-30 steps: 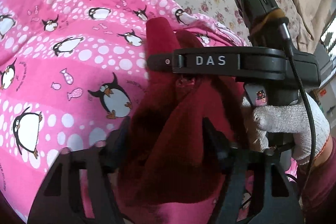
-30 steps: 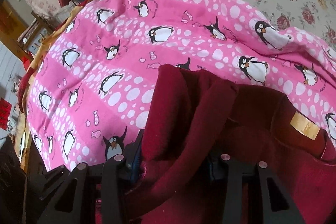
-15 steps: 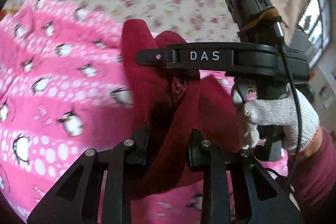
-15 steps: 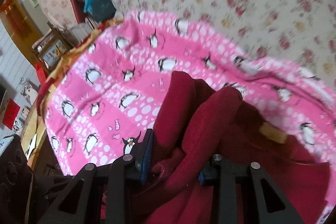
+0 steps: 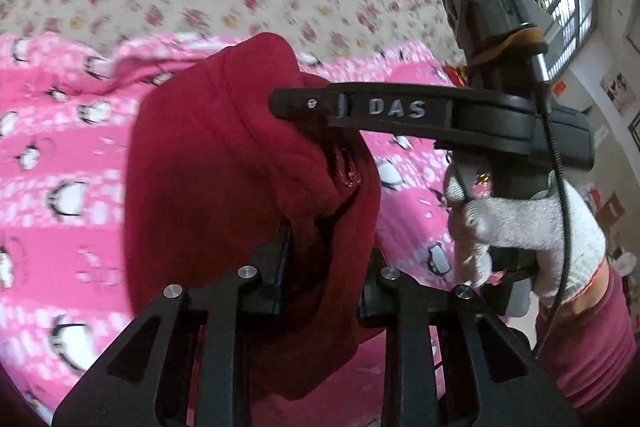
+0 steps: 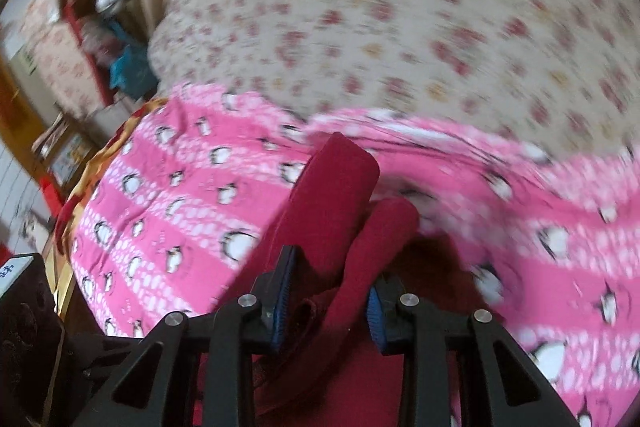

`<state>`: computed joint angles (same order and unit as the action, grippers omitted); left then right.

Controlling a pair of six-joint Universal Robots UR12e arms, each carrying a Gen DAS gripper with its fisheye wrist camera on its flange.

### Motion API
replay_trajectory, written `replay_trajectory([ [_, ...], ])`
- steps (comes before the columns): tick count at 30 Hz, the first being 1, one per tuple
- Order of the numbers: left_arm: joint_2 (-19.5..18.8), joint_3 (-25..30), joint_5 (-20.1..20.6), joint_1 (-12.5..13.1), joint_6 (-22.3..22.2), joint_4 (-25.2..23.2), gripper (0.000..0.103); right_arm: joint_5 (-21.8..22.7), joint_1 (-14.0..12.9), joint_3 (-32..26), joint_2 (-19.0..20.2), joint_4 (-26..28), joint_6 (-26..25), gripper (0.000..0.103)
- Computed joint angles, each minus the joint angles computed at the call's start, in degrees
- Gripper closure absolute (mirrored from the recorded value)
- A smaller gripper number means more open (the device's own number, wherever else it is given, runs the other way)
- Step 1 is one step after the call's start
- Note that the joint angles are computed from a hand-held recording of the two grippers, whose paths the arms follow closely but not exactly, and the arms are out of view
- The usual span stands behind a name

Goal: Fold small clothes

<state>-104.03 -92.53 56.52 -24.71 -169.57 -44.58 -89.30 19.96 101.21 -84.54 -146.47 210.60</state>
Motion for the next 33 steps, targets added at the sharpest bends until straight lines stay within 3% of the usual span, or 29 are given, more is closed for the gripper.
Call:
replay_trajectory([
  [7, -2.36, 0.98, -0.16, -1.92, -3.57, -0.82, 0.076, -3.48, -1.39, 3.99, 0.12, 3.14, 4.49, 0.073],
  [9, -1.9, 1.04, -3.11, -1.12, -2.88, -2.88, 0.068, -2.56, -1.98, 5.7, -0.21, -0.44, 6.96, 0.073],
  [10, -1.6, 1.04, -5.86, -0.52, -1.81, -4.55, 0.059, -2.19, -2.2, 6.2, -0.57, -1.43, 7.84, 0.073],
  [12, -0.18, 0.3, -9.92, 0.72, 1.89, -7.89, 0.047, -2.96, -2.06, 6.33, -1.45, -0.96, 8.47, 0.071],
  [17, 3.97, -2.77, -6.46, 2.12, 7.61, -7.2, 0.045, -7.12, 0.33, 5.3, -3.51, 1.02, 7.18, 0.068],
  [20, 5.0, -4.41, -1.16, 2.48, 6.81, -2.33, 0.045, -6.22, 1.51, 5.97, -4.95, -1.57, 7.15, 0.057],
  [24, 4.9, -5.72, 5.71, 2.54, 3.28, 2.09, 0.045, -4.45, 3.35, 5.57, -4.77, -1.96, 6.7, 0.057],
  [28, 5.05, -7.38, 7.53, 3.11, 1.61, 4.59, 0.045, -4.75, 4.93, 5.19, -4.01, 0.43, 7.14, 0.057],
  [30, 5.44, -8.41, 7.72, 3.32, 1.94, 5.25, 0.045, -5.86, 5.8, 6.24, -4.5, -1.35, 8.39, 0.057],
  [33, 5.11, -8.63, 9.17, 2.63, 2.78, 4.79, 0.045, -3.71, 5.85, 8.13, -5.6, -5.31, 11.15, 0.057],
])
